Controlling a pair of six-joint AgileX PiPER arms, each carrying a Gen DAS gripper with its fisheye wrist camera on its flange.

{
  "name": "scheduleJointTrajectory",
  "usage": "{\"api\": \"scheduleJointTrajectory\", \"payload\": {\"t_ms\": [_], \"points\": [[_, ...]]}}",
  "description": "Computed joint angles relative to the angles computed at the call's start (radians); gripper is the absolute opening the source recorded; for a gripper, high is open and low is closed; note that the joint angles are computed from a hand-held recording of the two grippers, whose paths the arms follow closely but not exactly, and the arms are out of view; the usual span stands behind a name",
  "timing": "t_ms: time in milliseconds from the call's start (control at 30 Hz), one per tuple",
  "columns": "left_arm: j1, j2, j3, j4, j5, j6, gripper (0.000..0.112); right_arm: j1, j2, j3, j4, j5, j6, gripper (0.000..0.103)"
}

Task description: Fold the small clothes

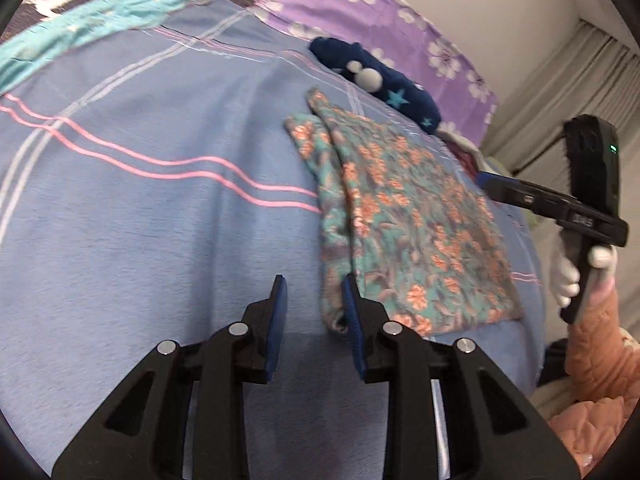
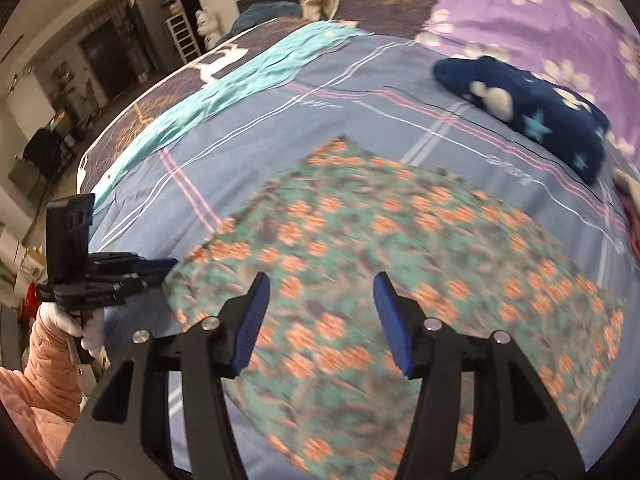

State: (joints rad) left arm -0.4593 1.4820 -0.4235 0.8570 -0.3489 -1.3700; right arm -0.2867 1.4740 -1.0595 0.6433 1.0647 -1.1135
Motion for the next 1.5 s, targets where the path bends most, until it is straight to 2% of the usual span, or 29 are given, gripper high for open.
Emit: {"api": "scheduleJointTrajectory", "payload": {"t_ms": [133,200,267,467,500,567,633,700,767,800,833,867,900,933,967,1000,1033,1100,1200,1267,1333,1500], "points": [[0.061,0.043,-0.009,0.133,-0.159,-0.069,0.036,0.119,0.019,0.000,-0.052,-0.068,0.104,0.055],[0.073,0.062,-0.015,0.156,-0.197,-0.078,0.040,0.185,0.043,-0.028,-0.096,-0.100,0.167,0.055],[0.067,0.083,-0.034,0.183,-0.183,-0.104,0.040,0.255,0.080,-0.083,-0.138,-0.122,0.243,0.055],[0.087,0.116,-0.056,0.197,-0.219,-0.130,0.039,0.454,0.247,-0.315,-0.272,-0.123,0.419,0.053],[0.088,0.121,-0.059,0.195,-0.221,-0.133,0.039,0.489,0.291,-0.364,-0.305,-0.111,0.449,0.051],[0.079,0.121,-0.062,0.184,-0.208,-0.138,0.032,0.530,0.372,-0.451,-0.348,-0.072,0.495,0.034],[0.072,0.116,-0.057,0.174,-0.202,-0.139,0.025,0.572,0.437,-0.511,-0.418,-0.055,0.550,0.030],[0.071,0.116,-0.052,0.166,-0.202,-0.136,0.022,0.607,0.484,-0.548,-0.498,-0.057,0.599,0.031],[0.073,0.120,-0.044,0.150,-0.209,-0.127,0.017,0.625,0.521,-0.580,-0.536,-0.043,0.620,0.051],[0.077,0.125,-0.044,0.145,-0.215,-0.126,0.015,0.632,0.530,-0.585,-0.546,-0.039,0.626,0.054],[0.081,0.133,-0.047,0.138,-0.225,-0.122,0.008,0.640,0.543,-0.595,-0.557,-0.032,0.628,0.054],[0.081,0.132,-0.043,0.125,-0.229,-0.113,0.006,0.651,0.551,-0.597,-0.574,-0.032,0.631,0.040],[0.075,0.122,-0.037,0.108,-0.226,-0.096,0.005,0.667,0.554,-0.591,-0.613,-0.039,0.651,0.013],[0.054,0.095,-0.026,0.076,-0.201,-0.061,0.005,0.675,0.538,-0.567,-0.642,-0.074,0.683,0.002],[0.033,0.070,-0.020,0.060,-0.164,-0.044,0.004,0.669,0.509,-0.549,-0.631,-0.118,0.704,0.001],[0.012,0.048,-0.017,0.050,-0.119,-0.038,0.004,0.649,0.506,-0.571,-0.591,-0.123,0.720,0.001],[-0.002,0.035,-0.016,0.060,-0.076,-0.054,0.004,0.628,0.520,-0.607,-0.553,-0.104,0.732,0.001],[0.014,0.056,-0.023,0.126,-0.055,-0.121,0.003,0.576,0.582,-0.700,-0.443,-0.041,0.714,0.001],[0.065,0.078,-0.003,0.149,-0.130,-0.115,0.003,0.557,0.577,-0.686,-0.408,-0.089,0.699,0.000],[0.060,0.064,0.002,0.146,-0.116,-0.109,0.003,0.514,0.579,-0.699,-0.314,-0.054,0.655,0.000],[0.062,0.052,0.014,0.148,-0.117,-0.104,0.003,0.504,0.552,-0.682,-0.324,-0.058,0.643,0.000],[0.105,0.004,0.069,0.156,-0.177,-0.094,0.003,0.467,0.418,-0.519,-0.318,-0.091,0.532,0.010]]}}
